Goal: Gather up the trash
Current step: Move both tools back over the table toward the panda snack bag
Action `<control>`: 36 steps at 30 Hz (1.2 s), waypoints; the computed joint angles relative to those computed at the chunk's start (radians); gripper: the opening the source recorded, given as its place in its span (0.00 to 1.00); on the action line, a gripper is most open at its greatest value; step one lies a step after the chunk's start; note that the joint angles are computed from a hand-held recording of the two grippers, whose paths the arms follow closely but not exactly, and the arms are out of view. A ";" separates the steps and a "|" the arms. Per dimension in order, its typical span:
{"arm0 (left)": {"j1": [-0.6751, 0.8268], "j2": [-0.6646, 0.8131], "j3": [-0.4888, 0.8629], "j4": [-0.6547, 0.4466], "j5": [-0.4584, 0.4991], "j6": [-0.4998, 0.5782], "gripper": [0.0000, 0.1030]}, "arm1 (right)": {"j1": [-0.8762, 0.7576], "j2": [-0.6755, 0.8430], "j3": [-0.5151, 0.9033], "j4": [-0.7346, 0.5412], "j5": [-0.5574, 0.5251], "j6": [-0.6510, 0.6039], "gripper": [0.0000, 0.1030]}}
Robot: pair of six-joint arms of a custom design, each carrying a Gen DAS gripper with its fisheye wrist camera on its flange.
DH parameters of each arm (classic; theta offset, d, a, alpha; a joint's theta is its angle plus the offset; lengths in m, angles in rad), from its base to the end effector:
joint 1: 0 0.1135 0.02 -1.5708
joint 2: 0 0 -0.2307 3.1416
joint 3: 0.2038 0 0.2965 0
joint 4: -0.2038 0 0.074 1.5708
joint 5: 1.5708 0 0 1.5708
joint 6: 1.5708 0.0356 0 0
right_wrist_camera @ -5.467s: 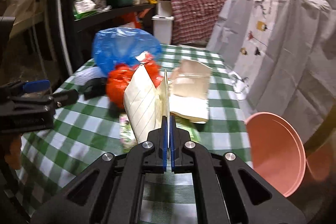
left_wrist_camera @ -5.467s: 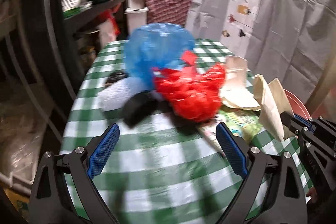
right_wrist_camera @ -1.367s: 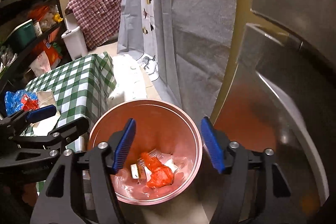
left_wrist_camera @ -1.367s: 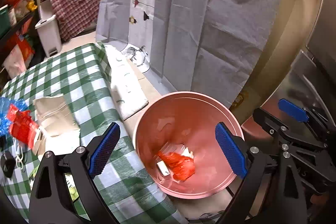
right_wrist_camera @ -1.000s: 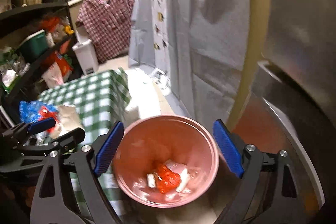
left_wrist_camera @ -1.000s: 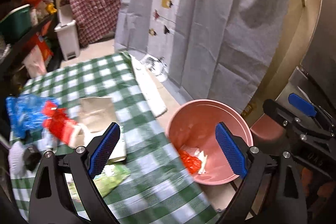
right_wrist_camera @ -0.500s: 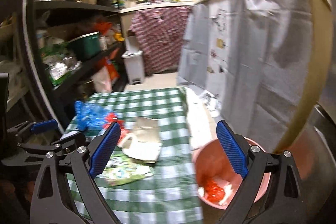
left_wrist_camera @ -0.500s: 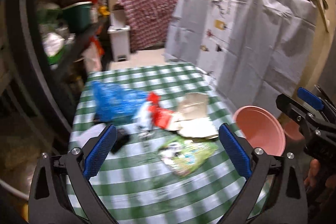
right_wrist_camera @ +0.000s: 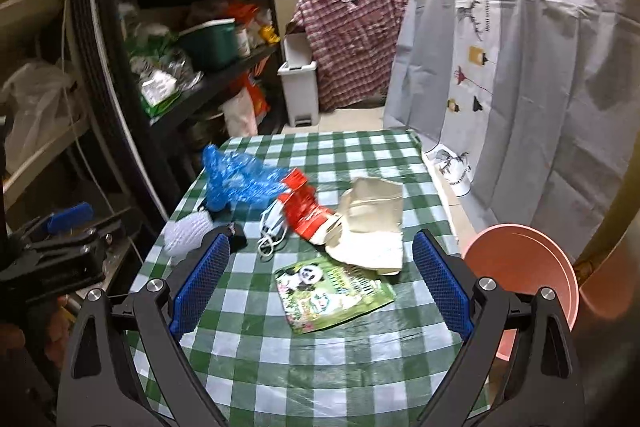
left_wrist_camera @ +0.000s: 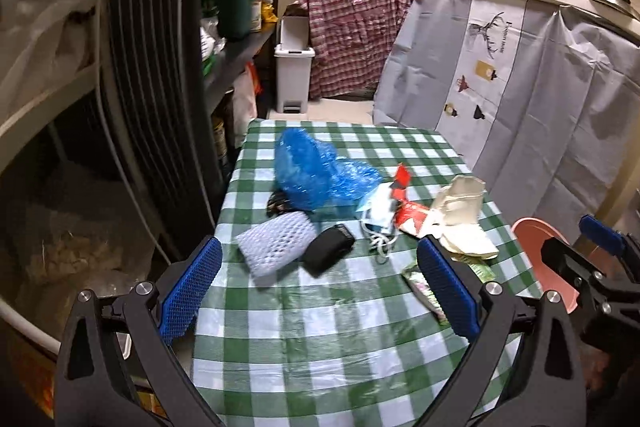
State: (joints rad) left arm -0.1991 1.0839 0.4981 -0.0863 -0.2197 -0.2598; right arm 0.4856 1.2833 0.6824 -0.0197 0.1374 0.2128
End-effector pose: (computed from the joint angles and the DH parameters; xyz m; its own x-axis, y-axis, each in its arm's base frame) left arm 0.2684 -0.0463 0.1392 -0.5965 -0.1354 -0.7911 -0.1318 0.9888 -0.0699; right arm 0.2825 0.1436 0.1565 -0.5795 -0.0693 -0.8120 -0.2470 0.9645 0.0940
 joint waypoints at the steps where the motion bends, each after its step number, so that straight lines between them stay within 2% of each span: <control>1: 0.005 0.007 0.001 0.003 0.000 0.005 0.92 | 0.006 0.004 -0.003 0.006 0.005 -0.011 0.89; 6: 0.032 0.014 -0.003 0.029 0.022 0.024 0.92 | 0.041 0.056 0.011 0.039 0.031 -0.047 0.89; 16: 0.032 0.037 0.000 0.056 0.003 0.055 0.92 | 0.055 0.157 0.077 0.042 0.025 -0.033 0.89; 27: 0.051 0.069 0.019 0.053 0.009 0.031 0.92 | 0.037 0.241 0.098 0.086 0.040 -0.050 0.89; 36: 0.070 0.084 0.030 0.043 0.023 0.009 0.92 | -0.028 0.465 0.194 0.093 0.012 -0.084 0.90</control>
